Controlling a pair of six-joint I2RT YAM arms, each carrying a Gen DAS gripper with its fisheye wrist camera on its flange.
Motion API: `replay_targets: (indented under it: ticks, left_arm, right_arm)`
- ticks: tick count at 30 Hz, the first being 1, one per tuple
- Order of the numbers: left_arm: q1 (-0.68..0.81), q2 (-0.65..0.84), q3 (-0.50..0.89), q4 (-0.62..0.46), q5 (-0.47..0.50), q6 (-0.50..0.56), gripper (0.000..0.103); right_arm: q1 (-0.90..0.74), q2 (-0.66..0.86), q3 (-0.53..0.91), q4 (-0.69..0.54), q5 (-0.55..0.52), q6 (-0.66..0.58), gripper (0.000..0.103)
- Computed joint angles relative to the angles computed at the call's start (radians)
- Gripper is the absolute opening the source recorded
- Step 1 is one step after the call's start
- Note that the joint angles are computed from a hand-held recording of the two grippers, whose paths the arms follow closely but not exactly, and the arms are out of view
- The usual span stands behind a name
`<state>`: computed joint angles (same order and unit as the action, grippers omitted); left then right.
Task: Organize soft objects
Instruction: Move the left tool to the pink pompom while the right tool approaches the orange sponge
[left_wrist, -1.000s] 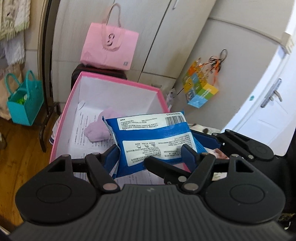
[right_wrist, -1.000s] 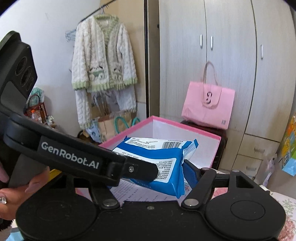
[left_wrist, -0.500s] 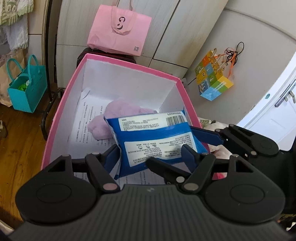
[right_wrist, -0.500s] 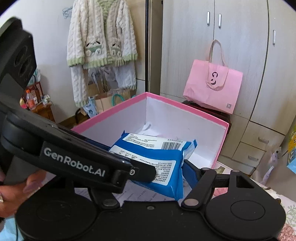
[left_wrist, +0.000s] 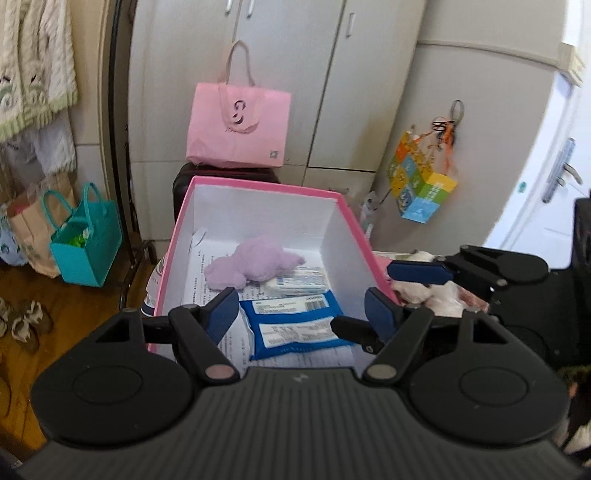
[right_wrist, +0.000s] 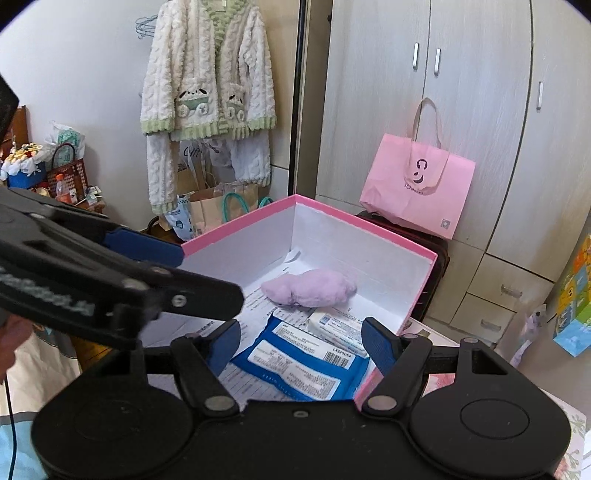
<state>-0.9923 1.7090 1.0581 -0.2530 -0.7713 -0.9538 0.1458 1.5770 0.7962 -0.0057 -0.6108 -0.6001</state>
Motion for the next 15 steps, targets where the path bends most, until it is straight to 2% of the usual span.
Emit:
replay_targets:
  ticks: [6,11,15]
  left_arm:
    - [-0.109,-0.036,0.061,-0.133,-0.058,-0.021,0.075]
    - [-0.184,-0.052,0.118,-0.197,-0.060,0.008,0.076]
    - [-0.228,-0.041,0.164,-0.226,-0.037,0.026,0.076]
  right_arm:
    - [-0.100,-0.124,-0.023,-0.145,-0.087,-0.097,0.077]
    - [-0.291,-0.113,0.148,-0.534,-0.253,-0.305,0.077]
    - [-0.436,-0.055,0.287,-0.791,-0.317,-0.479,0.077]
